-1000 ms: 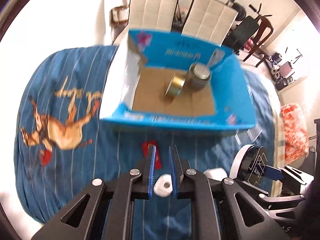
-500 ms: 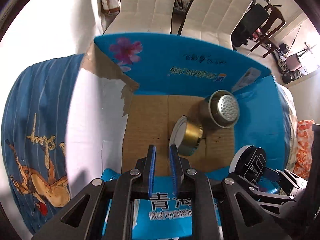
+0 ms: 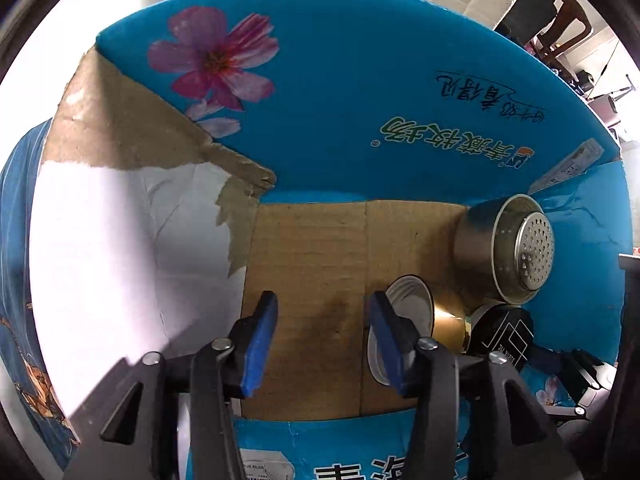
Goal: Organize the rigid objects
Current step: 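Lower the coaster into the blue box and open the right tool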
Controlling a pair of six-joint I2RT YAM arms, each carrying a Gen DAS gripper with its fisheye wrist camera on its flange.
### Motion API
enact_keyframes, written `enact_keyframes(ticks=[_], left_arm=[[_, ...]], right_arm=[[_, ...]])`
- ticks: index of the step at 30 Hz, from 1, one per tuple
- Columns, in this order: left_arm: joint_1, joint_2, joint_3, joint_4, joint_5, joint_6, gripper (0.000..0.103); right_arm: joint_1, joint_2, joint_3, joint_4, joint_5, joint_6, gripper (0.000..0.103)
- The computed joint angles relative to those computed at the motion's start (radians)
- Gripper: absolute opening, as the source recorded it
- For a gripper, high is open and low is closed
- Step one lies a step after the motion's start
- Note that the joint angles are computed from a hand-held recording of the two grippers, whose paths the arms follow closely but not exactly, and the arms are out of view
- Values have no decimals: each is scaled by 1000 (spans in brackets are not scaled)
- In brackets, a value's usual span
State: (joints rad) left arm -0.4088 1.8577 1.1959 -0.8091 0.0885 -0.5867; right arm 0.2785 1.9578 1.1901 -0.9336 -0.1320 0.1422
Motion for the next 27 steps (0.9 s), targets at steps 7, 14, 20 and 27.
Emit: enact_keyframes(ticks=[7, 14, 20, 27], left_arm=[[-31, -73, 25, -74, -27, -20, 84], [-74, -313, -27, -131, -60, -108, 98], [-262, -508, 16, -342, -251, -232, 98], [-630, -681, -126, -506, -299, -679, 98]], right_arm=[[-19, -23, 25, -45, -23, -25, 91], [-37, -246, -27, -82, -49, -40, 103], [-113, -618, -131, -180, -113, -141, 103], [-178, -919, -280, -429, -96, -253, 103]])
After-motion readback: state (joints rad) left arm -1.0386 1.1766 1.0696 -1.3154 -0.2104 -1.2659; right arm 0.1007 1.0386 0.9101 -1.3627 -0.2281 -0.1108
